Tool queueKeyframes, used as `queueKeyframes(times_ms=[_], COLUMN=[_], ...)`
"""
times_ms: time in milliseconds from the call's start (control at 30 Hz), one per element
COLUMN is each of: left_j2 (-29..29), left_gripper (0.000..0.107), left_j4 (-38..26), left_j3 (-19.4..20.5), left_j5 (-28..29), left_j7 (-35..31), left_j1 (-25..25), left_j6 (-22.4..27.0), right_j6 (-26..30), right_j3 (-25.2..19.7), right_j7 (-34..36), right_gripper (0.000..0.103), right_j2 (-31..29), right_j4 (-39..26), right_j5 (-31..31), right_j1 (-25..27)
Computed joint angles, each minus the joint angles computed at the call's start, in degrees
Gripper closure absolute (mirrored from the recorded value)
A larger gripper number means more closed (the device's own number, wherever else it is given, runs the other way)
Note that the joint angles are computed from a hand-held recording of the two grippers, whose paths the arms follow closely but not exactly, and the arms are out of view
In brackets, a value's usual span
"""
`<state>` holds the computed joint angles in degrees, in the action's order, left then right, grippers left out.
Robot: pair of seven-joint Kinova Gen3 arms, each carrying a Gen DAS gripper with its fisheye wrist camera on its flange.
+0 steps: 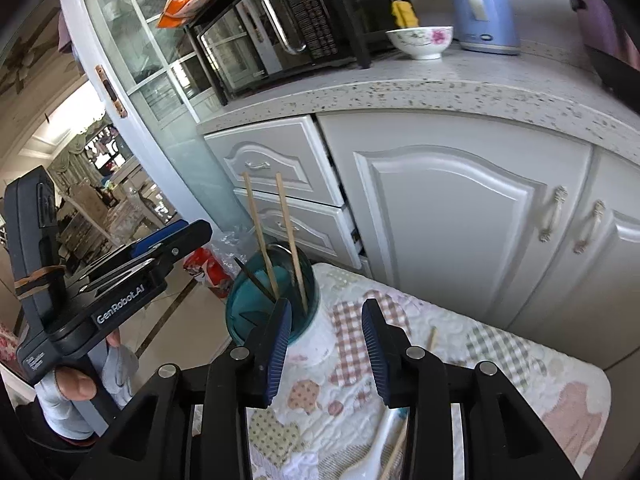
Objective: Organize utensils
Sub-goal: 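Move both tools back to the white spoon and chopsticks on the quilt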
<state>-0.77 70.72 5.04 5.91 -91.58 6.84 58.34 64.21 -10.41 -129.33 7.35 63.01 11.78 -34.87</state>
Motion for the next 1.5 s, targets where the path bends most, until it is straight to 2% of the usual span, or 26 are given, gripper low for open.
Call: queueKeyframes(times_ms=[267,567,833,1067,1300,1400,1500], left_j2=[-1.4,-0.7,1.1,1.5,2.3,2.8,3.8], left_gripper=[0.074,0.074,0.074,0.074,0.074,0.074,0.074], left_j4=[1.4,2.0,2.8,5.7,8.6,9.4,9.4], left_j3=[1.7,3.1,3.6,3.3,3.2,3.5,3.7], left_j5=[0.8,1.3,1.5,1.6,1.0,0.5,0.1], left_j7=[0.8,1.3,1.5,-0.2,-0.7,-0.8,-0.8], left_j1=[2.4,5.1,6.6,6.9,6.7,7.2,7.6], left_j6=[1.3,3.4,5.2,5.9,8.1,8.5,9.2], right_j6=[2.0,3.6,3.3,1.3,-1.3,-2.8,-0.8], right_j3=[-2.2,-4.4,-5.1,-3.6,-1.5,-1.0,-0.7], right_j7=[-8.8,-11.7,-12.1,-9.3,-7.3,-5.5,-4.9], right_gripper=[0.063,0.062,0.062,0.06,0.059,0.059,0.059], right_j2=[-4.3,-7.2,-9.0,-9.7,-6.1,-4.0,-0.9], right_j4=[4.7,8.5,12.4,18.5,25.1,25.3,23.5], right_j5=[9.9,11.4,9.7,2.4,-4.4,-5.7,-3.8], right_j1=[-2.7,-1.2,1.4,4.9,7.9,8.0,6.5])
